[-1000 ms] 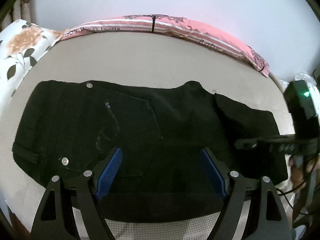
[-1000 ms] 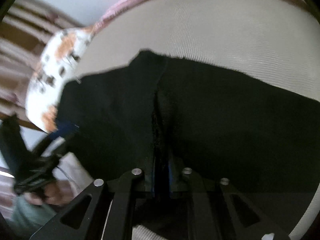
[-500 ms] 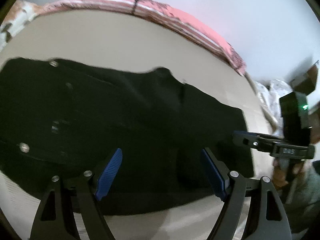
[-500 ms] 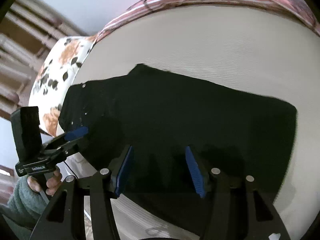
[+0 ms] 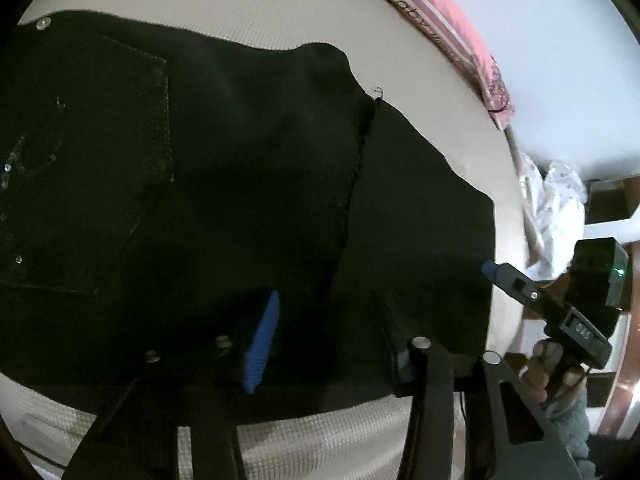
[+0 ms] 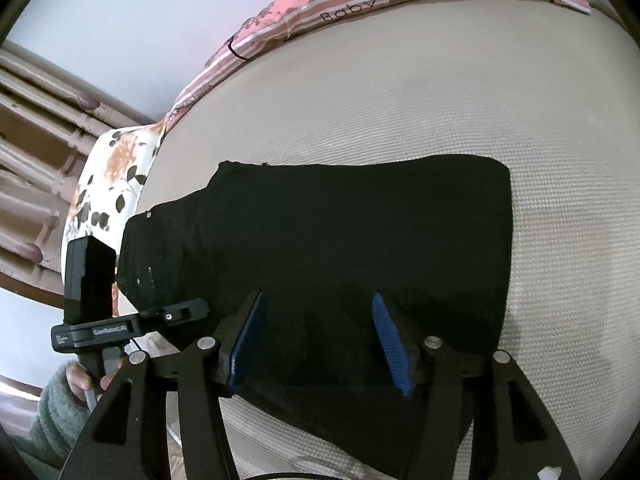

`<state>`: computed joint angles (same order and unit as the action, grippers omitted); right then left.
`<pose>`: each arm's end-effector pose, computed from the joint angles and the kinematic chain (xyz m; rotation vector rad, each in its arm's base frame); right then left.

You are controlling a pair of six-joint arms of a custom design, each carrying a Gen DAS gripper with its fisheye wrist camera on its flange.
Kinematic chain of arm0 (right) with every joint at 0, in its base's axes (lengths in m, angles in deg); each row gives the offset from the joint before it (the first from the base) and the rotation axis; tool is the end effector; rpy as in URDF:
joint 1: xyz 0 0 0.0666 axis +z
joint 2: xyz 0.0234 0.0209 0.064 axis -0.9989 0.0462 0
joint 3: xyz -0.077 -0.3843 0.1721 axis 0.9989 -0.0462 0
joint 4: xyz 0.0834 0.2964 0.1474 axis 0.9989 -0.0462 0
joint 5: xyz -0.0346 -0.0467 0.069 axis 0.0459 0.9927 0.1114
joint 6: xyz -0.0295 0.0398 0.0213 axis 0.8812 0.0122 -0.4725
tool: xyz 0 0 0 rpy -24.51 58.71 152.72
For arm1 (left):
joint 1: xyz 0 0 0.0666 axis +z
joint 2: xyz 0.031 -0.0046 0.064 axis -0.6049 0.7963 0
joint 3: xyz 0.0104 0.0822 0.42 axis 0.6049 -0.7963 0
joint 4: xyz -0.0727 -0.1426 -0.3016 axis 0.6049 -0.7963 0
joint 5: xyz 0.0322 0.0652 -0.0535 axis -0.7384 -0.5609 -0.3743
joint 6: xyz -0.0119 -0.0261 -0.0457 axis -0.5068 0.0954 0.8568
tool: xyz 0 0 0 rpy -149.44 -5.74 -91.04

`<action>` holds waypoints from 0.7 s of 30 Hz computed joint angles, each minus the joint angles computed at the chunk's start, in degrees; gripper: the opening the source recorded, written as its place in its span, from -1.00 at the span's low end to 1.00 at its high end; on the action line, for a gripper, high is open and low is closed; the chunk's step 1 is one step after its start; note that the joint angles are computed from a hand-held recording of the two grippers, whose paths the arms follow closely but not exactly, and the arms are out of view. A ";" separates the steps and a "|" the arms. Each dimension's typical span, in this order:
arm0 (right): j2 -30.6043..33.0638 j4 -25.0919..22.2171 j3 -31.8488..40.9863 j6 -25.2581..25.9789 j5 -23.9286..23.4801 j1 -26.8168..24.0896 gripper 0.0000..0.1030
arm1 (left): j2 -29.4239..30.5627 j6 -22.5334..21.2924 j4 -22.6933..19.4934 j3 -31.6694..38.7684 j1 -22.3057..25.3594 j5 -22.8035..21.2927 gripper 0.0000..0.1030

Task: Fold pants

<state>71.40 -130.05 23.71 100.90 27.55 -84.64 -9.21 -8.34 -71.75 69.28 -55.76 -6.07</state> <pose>0.3863 0.0378 0.3279 -0.5626 2.7460 0.8233 0.3100 -0.1149 0.2581 -0.6432 2.7185 -0.7334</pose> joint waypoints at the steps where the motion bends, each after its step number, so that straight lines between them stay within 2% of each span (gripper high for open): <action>1: 0.20 -0.05 0.03 0.15 -0.28 -0.35 0.04 | 0.27 0.16 -1.13 0.74 -0.69 -0.92 -0.12; 3: 0.57 -0.15 0.02 0.31 -0.95 -0.89 0.04 | 0.72 1.31 -0.75 0.99 -1.61 -0.78 -0.12; 6: 0.83 0.36 -0.27 0.00 -1.96 -1.51 0.05 | 1.48 2.69 2.81 -0.14 -0.88 3.56 -0.12; 9: 1.21 0.09 -0.34 0.22 -2.68 -2.20 0.05 | 2.49 7.83 11.03 -3.27 0.74 11.43 -0.12; 14: 2.06 -0.21 -0.36 0.44 -3.91 -3.23 0.06 | 3.39 12.10 17.98 -5.63 3.06 15.83 -0.12; 16: 2.37 -0.09 -0.40 0.18 -4.15 -3.34 0.06 | 2.99 10.48 17.22 -5.76 3.35 15.25 -0.15; 18: 2.36 0.33 -0.66 0.02 -4.23 -3.35 0.06 | 3.04 8.46 15.00 -4.76 2.34 12.37 -0.36; 20: 2.40 0.24 -0.68 0.15 -4.16 -3.32 0.06 | 2.95 6.06 12.18 -3.80 0.85 8.68 -0.77; 21: 2.39 0.13 -0.71 0.35 -4.33 -3.33 0.06 | 3.16 5.95 12.17 -3.77 0.21 7.40 -0.79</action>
<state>73.79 -129.92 23.00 101.25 23.23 -87.97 -6.06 -2.40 -59.57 65.51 -55.55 1.33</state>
